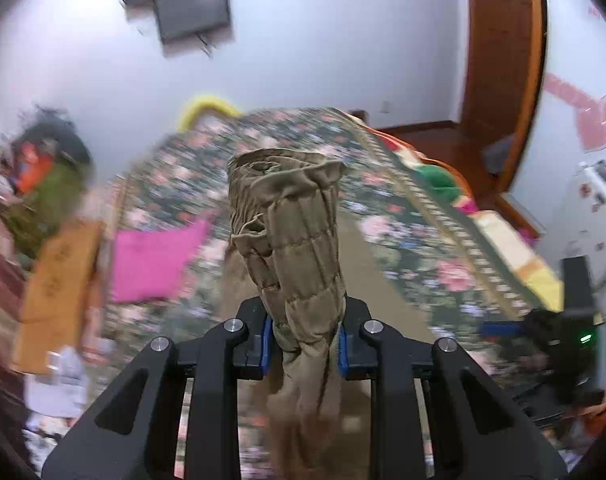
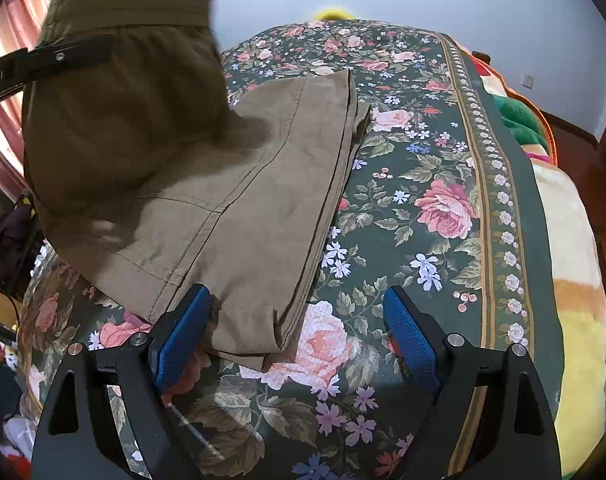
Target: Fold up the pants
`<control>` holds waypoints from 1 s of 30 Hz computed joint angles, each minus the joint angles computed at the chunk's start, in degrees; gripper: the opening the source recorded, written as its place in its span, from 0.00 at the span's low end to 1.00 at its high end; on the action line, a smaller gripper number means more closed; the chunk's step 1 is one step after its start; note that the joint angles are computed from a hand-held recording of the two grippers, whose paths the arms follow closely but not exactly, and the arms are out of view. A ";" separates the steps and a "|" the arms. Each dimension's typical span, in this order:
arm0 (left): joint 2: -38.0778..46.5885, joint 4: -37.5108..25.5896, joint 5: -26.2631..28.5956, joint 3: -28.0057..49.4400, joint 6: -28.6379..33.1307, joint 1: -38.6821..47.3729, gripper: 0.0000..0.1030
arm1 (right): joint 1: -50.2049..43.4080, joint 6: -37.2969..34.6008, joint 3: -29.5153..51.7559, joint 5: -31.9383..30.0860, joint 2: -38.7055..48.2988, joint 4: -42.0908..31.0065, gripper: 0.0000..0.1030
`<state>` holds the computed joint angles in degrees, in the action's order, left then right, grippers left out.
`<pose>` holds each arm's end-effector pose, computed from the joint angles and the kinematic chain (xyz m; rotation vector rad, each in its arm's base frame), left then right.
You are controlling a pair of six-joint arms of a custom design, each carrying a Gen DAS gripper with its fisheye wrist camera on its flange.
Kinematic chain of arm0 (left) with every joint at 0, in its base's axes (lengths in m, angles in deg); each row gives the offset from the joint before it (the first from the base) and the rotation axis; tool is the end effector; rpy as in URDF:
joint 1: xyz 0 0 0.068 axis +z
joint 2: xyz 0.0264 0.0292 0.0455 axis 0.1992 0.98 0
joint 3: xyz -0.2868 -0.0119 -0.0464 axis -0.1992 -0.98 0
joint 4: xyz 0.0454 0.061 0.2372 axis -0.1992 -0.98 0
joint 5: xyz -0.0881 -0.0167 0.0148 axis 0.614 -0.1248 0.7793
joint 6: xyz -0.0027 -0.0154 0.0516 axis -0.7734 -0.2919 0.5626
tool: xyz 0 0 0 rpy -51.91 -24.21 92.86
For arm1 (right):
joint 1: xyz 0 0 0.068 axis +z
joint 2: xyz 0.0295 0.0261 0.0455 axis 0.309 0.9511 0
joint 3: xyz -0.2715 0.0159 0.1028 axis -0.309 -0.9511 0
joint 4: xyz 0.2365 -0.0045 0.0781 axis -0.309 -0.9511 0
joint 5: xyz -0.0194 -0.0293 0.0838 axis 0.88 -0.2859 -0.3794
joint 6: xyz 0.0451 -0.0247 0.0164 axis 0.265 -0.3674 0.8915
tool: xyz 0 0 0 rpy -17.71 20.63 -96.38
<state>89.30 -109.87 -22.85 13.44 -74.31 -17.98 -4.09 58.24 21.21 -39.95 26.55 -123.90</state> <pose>0.2482 -0.1426 0.3414 0.7356 2.2454 -0.2719 0.1111 -0.0291 0.2862 0.0438 2.5284 0.3227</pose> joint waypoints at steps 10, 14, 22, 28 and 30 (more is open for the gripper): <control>6.60 -5.78 10.82 2.86 -1.59 -0.78 0.23 | -0.88 -0.92 -0.09 -1.13 0.32 -0.08 0.83; 7.11 -8.78 11.00 3.06 0.21 -1.70 0.28 | -0.97 -0.92 -0.12 -1.17 0.17 -0.06 0.83; 6.27 -12.64 15.61 2.63 2.31 0.05 0.48 | -2.14 -2.22 0.63 -1.60 -0.31 -1.07 0.83; 4.04 -10.36 11.21 4.56 3.82 4.46 0.72 | -5.07 -4.49 1.78 -3.16 -0.40 -2.85 0.84; 3.73 -7.97 8.14 4.77 4.90 5.59 0.80 | -5.42 -4.65 2.09 -3.17 -0.41 -3.03 0.84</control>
<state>93.03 -117.85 -14.71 18.21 -69.42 -12.39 -9.52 53.59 23.30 -43.12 26.14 -126.93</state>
